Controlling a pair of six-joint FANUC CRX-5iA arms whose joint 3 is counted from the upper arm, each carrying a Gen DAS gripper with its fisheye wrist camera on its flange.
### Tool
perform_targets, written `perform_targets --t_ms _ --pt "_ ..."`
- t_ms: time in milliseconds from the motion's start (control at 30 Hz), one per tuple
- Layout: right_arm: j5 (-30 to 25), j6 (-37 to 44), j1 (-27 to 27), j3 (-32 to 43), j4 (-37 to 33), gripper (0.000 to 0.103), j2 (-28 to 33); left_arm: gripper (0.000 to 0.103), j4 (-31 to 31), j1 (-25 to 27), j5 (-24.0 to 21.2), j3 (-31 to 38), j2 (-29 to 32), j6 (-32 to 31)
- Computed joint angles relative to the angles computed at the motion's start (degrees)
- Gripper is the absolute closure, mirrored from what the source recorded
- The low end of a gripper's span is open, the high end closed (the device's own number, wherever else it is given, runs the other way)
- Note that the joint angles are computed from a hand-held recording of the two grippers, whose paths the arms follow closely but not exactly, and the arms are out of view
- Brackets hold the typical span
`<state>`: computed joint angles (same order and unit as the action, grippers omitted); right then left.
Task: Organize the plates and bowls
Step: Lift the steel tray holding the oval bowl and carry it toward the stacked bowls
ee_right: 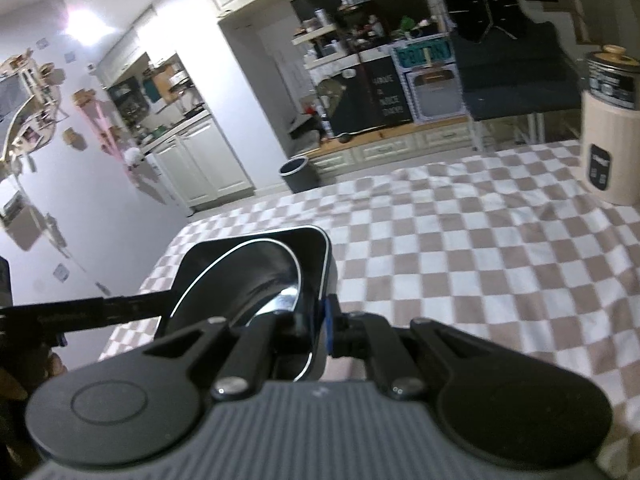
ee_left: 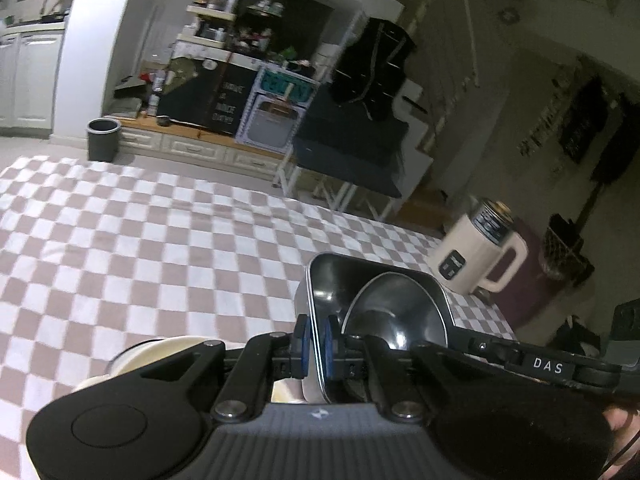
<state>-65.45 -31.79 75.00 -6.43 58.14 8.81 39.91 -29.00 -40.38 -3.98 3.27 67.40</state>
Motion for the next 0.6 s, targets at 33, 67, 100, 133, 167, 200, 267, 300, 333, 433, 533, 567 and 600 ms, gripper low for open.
perform_targets --t_ms 33,67,100,133,167,200,267,300,333,433,533,567,600 --pt "0.0 0.0 0.0 0.0 0.0 0.096 0.0 0.096 -0.1 0.6 -0.1 -0.4 -0.4 0.3" --pt "0.9 0.7 -0.4 0.5 -0.1 0.096 0.5 0.096 -0.4 1.3 -0.3 -0.8 -0.9 0.6" --pt "1.9 1.6 -0.8 1.1 -0.4 0.095 0.9 0.097 -0.6 1.8 -0.4 -1.1 -1.2 0.8" --pt "3.0 2.5 -1.4 1.4 -0.7 0.095 1.2 0.097 -1.0 2.5 -0.6 -1.4 -1.5 1.3" --pt "3.9 3.7 -1.3 3.2 -1.4 0.095 2.7 0.097 -1.2 3.1 -0.8 -1.7 -2.0 1.5" --pt "4.5 4.6 -1.6 4.3 -1.8 0.095 3.5 0.097 -1.6 3.7 -0.9 -2.0 -2.4 1.9" --pt "5.1 5.4 -1.9 5.0 -2.2 0.095 4.0 0.097 -2.3 4.9 -1.4 -2.6 -3.1 2.4" --pt "5.6 6.3 -2.1 5.8 -2.8 0.095 4.5 0.097 -2.6 5.3 -1.6 -2.9 -3.5 2.6" --pt "6.0 7.3 -2.2 6.7 -3.3 0.095 5.1 0.097 -3.1 5.8 -1.9 -3.0 -3.7 3.0" --pt "6.7 10.6 -2.6 10.1 -6.0 0.095 7.3 0.097 -4.5 7.1 -3.2 -3.2 -4.0 4.0" --pt "5.7 14.6 -2.7 14.4 -9.8 0.094 9.9 0.097 -6.3 8.2 -4.7 -3.2 -4.1 5.0" --pt "5.2 15.9 -2.6 15.8 -11.0 0.094 10.8 0.097 -7.0 8.5 -5.2 -3.0 -4.0 5.4" --pt "4.9 17.6 -2.7 17.2 -12.4 0.094 11.6 0.097 -7.8 8.6 -5.6 -2.7 -3.7 5.9"
